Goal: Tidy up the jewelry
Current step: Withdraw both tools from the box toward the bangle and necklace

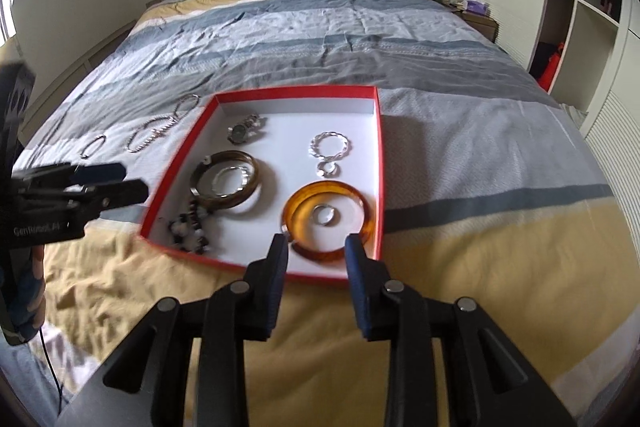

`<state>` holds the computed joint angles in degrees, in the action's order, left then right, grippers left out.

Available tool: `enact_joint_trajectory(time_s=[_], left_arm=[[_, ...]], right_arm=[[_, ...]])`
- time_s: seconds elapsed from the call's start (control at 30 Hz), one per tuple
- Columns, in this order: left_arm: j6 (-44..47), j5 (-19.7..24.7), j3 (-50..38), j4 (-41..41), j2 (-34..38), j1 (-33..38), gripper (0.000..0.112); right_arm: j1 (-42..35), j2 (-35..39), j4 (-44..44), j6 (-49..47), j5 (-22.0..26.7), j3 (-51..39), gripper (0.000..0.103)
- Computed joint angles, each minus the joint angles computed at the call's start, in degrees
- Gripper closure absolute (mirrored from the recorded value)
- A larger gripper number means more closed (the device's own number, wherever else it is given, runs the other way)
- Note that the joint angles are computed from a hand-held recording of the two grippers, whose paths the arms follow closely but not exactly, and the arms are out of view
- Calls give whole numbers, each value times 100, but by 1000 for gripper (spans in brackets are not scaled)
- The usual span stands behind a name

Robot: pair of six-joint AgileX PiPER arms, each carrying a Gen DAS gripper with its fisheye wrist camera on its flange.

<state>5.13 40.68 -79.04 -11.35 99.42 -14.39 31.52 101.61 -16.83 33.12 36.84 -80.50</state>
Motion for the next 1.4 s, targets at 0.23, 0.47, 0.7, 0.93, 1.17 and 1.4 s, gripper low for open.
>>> enact_joint_trajectory(time_s=[0.23,0.47,0.7,0.93,1.17,1.4], left_arm=[[-858,-13,1269,948,-1535,55,40],[-1588,251,2135,1764,-2987,45,37],[-1755,555,2584,2048,-4090,217,33],[-1120,800,2825,1588,-4990,839,32],[-79,1053,2967,771,-5723,1814,29],[1603,1298,3043,-603,-5928,3482,26]], right_arm=[[834,-502,-615,1124,293,223,73],[1723,-807,-1206,2143,653,319,70],[2505,-895,-1657,2776,1203,150,70],[3239,-887,-2085,3129,1922,-280,70],[3797,-718,-2339,3199,2471,-754,64],[3951,-369,-2253,2957,2536,-1227,63]])
